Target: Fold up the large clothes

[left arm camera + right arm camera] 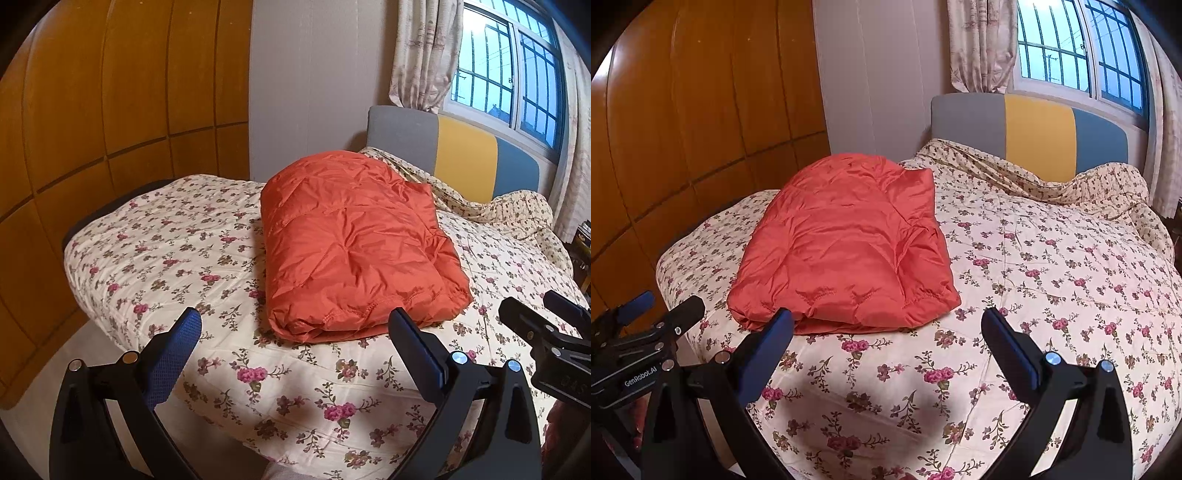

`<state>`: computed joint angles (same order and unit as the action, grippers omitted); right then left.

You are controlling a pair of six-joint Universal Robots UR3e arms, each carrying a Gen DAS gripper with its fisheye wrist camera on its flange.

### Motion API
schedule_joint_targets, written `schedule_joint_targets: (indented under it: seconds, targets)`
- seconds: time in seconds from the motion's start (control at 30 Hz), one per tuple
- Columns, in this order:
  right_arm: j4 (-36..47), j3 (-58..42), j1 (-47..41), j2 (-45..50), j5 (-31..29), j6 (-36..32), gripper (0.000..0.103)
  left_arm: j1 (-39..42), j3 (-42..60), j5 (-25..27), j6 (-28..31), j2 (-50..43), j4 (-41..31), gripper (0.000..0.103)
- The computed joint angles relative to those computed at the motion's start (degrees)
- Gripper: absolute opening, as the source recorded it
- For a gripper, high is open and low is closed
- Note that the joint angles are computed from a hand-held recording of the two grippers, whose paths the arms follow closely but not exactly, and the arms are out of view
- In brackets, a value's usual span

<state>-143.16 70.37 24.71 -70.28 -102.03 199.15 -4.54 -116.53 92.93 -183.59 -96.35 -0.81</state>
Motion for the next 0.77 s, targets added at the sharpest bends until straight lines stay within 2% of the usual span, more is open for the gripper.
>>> schedule_joint_targets:
  seconds: [0.23,0.47,0.77]
  targets:
    - [0.29,0.04,-0.27,0.09,0.36,-0.02,0.101,0.47,-0.13,-1.97,-0.72,0.07,-0.14,0.100]
    - [0.69,0.03,-1.23,0.60,1.61,0.72,0.101,-0.75,0.01,0.15,-0.84,-1.66,2.15,0.100]
    - [1.09,0.72,-3.15,1.27,3.52,1.90,0.101,0.80,4.97,-2.06,-1.79,-4.62,-6.64,0.100]
